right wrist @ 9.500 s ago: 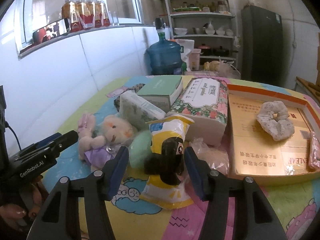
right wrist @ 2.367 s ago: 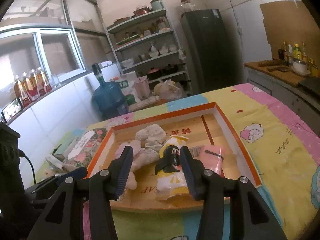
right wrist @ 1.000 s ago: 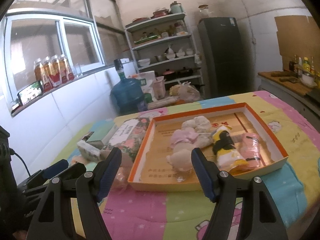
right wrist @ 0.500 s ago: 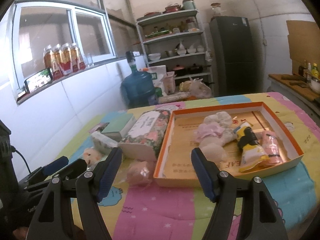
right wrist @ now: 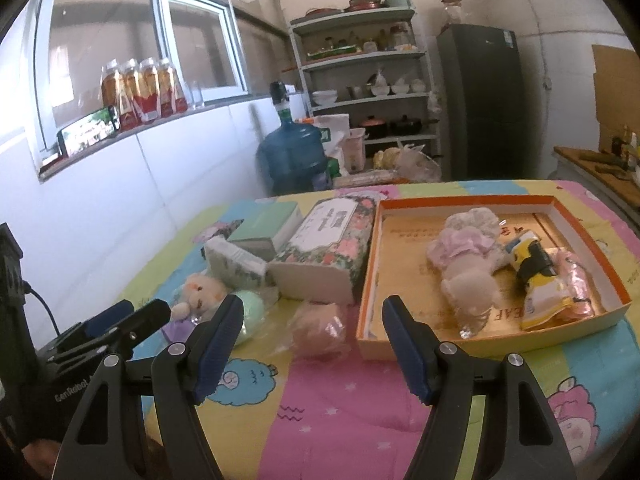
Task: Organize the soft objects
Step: 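Move both open tools back from the box toward the pile of soft items, then grasp the purple-dressed teddy bear with the left tool while the right tool grasps the green ball bag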
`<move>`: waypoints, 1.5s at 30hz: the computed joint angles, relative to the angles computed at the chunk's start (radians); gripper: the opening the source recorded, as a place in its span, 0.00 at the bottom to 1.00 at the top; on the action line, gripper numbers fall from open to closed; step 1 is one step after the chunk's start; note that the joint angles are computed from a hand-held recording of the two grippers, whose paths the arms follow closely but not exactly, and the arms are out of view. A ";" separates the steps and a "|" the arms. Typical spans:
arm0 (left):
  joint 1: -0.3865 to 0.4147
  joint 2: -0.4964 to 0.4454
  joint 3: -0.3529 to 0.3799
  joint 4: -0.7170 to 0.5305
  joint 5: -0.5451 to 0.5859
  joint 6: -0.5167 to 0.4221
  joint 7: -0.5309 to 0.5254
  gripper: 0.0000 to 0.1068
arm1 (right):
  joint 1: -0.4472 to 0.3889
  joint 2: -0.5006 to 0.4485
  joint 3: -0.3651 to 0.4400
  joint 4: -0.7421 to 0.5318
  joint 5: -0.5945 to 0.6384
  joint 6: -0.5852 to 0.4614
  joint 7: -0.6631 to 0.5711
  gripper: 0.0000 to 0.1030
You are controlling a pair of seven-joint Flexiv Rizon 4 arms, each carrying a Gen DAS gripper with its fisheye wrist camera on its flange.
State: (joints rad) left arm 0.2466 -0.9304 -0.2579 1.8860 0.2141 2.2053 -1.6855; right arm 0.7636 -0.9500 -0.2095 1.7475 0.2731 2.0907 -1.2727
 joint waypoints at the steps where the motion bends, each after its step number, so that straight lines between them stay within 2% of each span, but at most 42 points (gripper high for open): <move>1: 0.005 -0.002 -0.001 -0.002 0.002 -0.004 -0.001 0.76 | 0.001 -0.003 0.000 -0.007 -0.002 -0.007 0.001 0.72; 18: 0.077 -0.040 -0.024 -0.032 -0.003 -0.063 0.000 0.76 | -0.012 -0.063 0.016 -0.110 -0.133 -0.103 0.067 0.72; 24: 0.126 -0.070 -0.087 -0.058 0.043 -0.116 0.024 0.76 | -0.063 -0.081 0.071 -0.152 -0.218 -0.123 0.088 0.72; 27: 0.115 -0.079 -0.089 -0.069 0.029 -0.140 0.050 0.75 | -0.105 -0.088 0.119 -0.169 -0.270 -0.121 0.096 0.71; 32: 0.111 -0.095 -0.113 -0.088 -0.001 -0.194 0.096 0.73 | -0.098 -0.090 0.102 -0.174 -0.273 -0.119 0.110 0.72; 35: 0.110 -0.106 -0.130 -0.101 -0.024 -0.225 0.122 0.66 | -0.097 -0.092 0.095 -0.175 -0.270 -0.121 0.118 0.72; 37: 0.127 -0.118 -0.161 -0.110 -0.033 -0.265 0.143 0.49 | -0.104 -0.093 0.098 -0.176 -0.275 -0.125 0.123 0.72; 38: 0.137 -0.125 -0.171 -0.107 -0.034 -0.259 0.154 0.49 | -0.107 -0.094 0.100 -0.178 -0.279 -0.129 0.126 0.72; 39: 0.148 -0.134 -0.186 -0.105 -0.028 -0.246 0.165 0.41 | -0.111 -0.096 0.103 -0.179 -0.284 -0.132 0.128 0.72; 40: 0.185 -0.151 -0.232 -0.105 -0.001 -0.260 0.183 0.32 | -0.116 -0.098 0.107 -0.183 -0.290 -0.136 0.130 0.72; 45: 0.210 -0.158 -0.255 -0.081 0.002 -0.230 0.213 0.30 | -0.140 -0.106 0.134 -0.199 -0.329 -0.148 0.138 0.72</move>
State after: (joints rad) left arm 0.4563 -1.0889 -0.5124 1.8051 0.2161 1.9755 -1.4729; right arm 0.6236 -1.0563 -0.0756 1.5484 -0.0563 1.9422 -1.1343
